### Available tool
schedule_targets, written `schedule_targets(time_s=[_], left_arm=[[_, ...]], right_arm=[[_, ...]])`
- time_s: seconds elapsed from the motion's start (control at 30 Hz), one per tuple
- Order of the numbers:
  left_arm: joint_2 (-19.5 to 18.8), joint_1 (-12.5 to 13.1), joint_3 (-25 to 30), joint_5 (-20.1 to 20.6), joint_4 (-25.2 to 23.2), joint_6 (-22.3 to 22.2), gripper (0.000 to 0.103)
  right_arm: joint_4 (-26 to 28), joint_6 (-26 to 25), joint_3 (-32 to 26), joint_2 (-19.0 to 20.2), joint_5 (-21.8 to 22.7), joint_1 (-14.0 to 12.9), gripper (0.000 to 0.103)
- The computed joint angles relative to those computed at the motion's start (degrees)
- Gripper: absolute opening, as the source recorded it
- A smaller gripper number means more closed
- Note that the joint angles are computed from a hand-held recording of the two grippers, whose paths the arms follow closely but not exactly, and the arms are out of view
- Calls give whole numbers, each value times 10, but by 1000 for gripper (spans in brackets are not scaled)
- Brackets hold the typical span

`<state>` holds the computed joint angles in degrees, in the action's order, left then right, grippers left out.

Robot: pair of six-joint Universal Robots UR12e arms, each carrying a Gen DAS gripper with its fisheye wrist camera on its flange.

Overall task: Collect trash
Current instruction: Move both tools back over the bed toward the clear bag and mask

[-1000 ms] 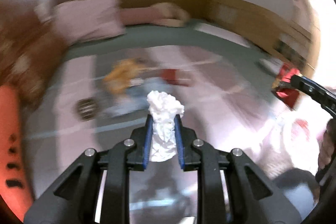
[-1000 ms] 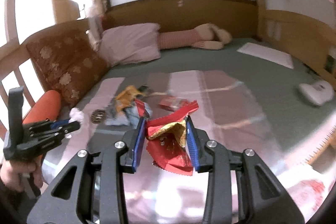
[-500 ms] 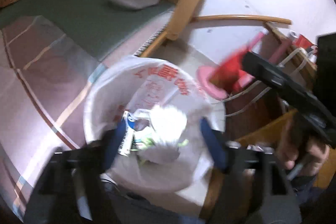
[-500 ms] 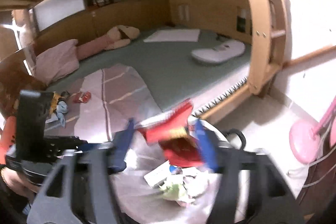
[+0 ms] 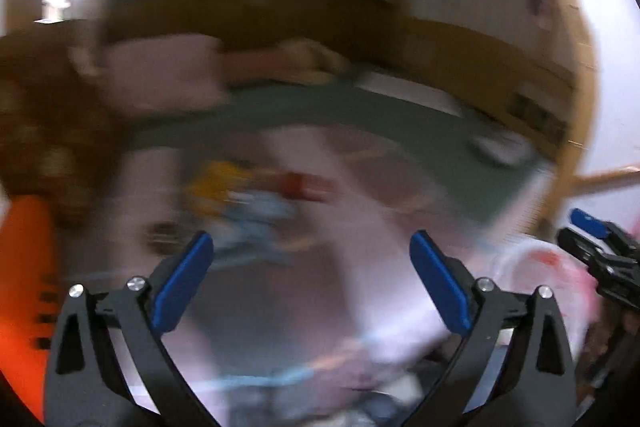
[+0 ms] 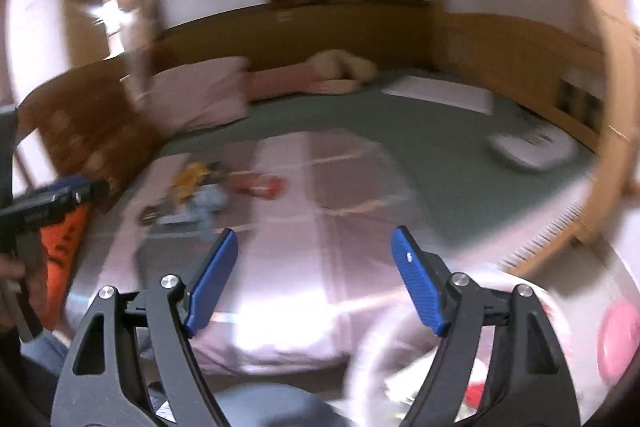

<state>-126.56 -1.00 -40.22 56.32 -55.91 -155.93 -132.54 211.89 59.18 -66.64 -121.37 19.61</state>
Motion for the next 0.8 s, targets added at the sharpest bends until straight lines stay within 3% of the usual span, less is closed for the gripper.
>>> schedule_targets(time_s=[0.17,0.27,0.33,0.37,0.43,0.53,0.8], left_arm=[[-12,23,-14,75,77,-69,99],[-22,28,-15,88,54,-91,99],[-30,28,-2,81,3,-92,99],[-36,28,11,76,-24,-89,99],[-31,33,2,57,-21,-75,99],[-19,31,-20,58,-1,-59,99],[-18,28,-21,57,-18,-43,99]], right_arm=[[-9,-57,-133,99,63,1,78],[-22,-64,-172,133,85,-1,78],[-57,-68,-163,141,91,0,78],[-40,-69,-166,144,87,2,78],[21,-69,-189,153,81,3,78],[-1,-64,-176,147,81,3,78],[5,-56,-168,141,85,2,78]])
